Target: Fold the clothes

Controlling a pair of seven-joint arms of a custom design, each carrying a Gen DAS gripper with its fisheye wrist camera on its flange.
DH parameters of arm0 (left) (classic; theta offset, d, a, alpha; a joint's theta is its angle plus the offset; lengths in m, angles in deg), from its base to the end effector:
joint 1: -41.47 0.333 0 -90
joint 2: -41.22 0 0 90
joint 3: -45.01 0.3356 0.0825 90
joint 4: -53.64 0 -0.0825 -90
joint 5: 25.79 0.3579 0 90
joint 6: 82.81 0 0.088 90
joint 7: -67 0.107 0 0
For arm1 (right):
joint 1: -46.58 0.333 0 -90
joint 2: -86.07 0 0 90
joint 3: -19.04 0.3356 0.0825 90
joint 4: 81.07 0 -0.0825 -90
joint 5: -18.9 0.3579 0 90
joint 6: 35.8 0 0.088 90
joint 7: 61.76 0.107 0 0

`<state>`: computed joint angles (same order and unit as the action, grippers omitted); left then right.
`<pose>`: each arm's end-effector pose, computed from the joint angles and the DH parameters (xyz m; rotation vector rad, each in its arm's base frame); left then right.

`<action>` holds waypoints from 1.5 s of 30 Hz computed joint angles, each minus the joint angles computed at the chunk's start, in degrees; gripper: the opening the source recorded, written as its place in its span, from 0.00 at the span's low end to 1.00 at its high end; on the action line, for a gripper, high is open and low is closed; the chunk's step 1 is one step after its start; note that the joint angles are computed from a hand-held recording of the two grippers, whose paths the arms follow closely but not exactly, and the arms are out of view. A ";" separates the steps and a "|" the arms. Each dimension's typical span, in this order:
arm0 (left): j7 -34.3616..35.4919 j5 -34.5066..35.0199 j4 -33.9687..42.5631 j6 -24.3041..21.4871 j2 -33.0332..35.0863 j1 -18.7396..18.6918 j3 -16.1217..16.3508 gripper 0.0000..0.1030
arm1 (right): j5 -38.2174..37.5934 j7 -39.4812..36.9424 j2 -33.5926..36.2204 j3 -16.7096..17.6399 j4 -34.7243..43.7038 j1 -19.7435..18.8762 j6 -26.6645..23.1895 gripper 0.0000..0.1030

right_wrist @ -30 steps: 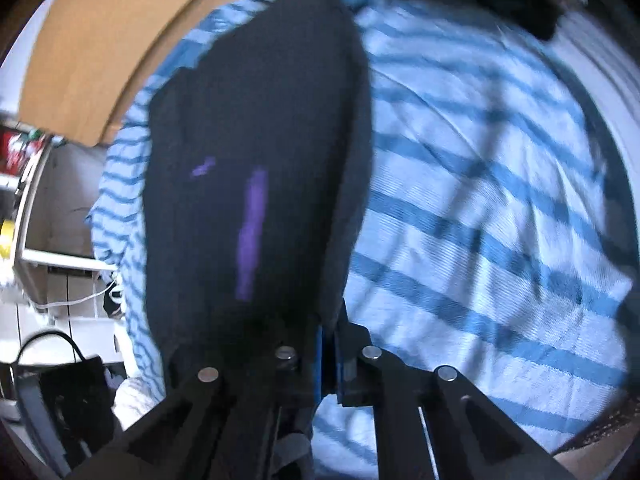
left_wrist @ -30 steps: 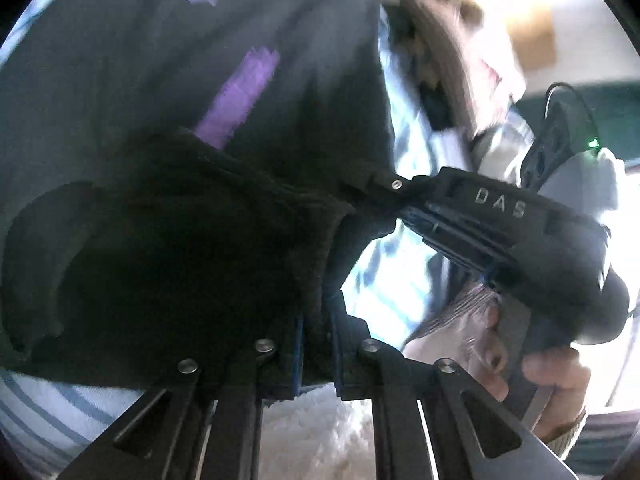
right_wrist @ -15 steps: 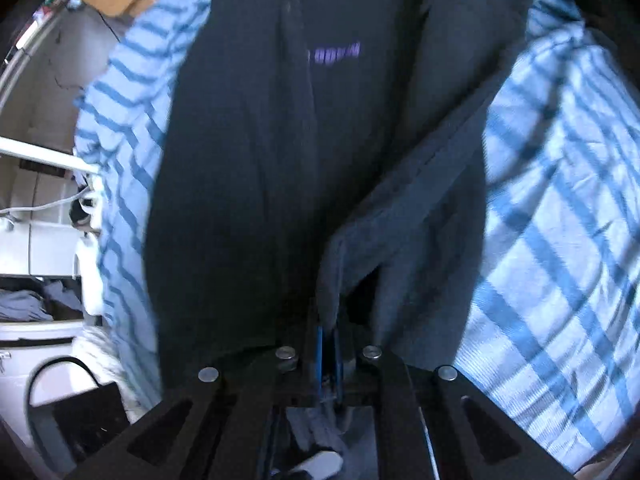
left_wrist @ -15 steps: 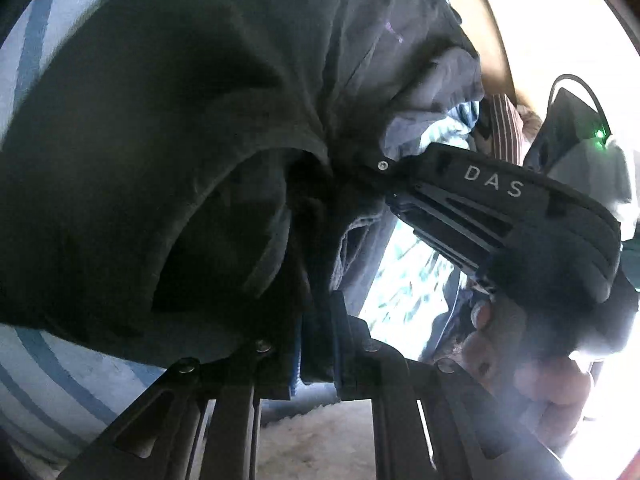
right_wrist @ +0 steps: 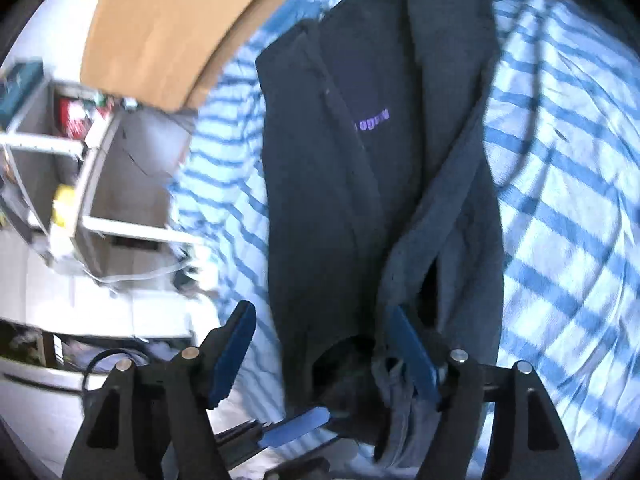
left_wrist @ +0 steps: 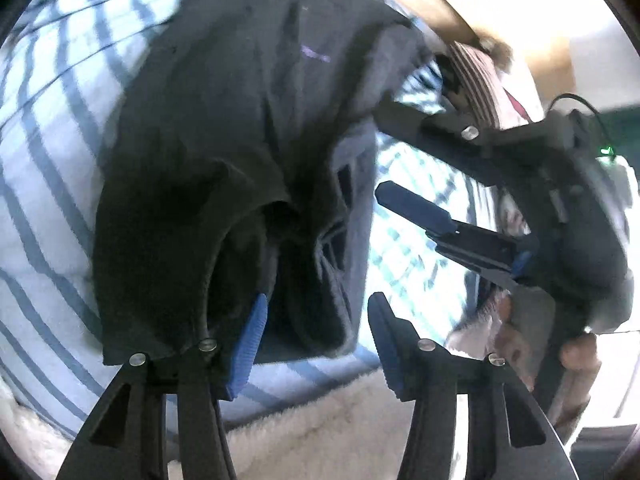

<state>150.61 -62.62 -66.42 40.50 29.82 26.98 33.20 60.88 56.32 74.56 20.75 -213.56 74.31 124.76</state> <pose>0.4304 -0.2485 0.5652 1.8630 -1.9725 0.6640 0.4444 0.2154 0.5281 -1.1191 2.0870 0.3244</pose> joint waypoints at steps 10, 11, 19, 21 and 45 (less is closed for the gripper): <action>0.31 1.31 -3.93 5.90 -4.52 2.40 0.89 0.07 | -5.25 10.03 -0.32 0.63 -3.88 1.09 -3.63 0.17; 0.34 1.44 -3.59 5.75 -3.95 2.44 1.24 0.07 | -5.17 11.62 -0.45 1.43 -4.78 1.07 -3.64 0.17; -3.35 7.25 2.32 5.59 2.21 2.69 0.14 0.21 | -6.66 12.17 -0.11 2.31 -3.56 1.49 -7.88 0.34; -3.52 8.15 3.73 5.24 3.18 2.46 -0.02 0.43 | -3.73 10.32 -2.07 1.83 -4.66 1.82 -5.05 0.41; -3.89 39.93 41.42 -6.88 35.97 -11.55 -0.70 0.38 | -13.48 5.09 14.48 -9.61 7.53 -13.59 6.39 0.52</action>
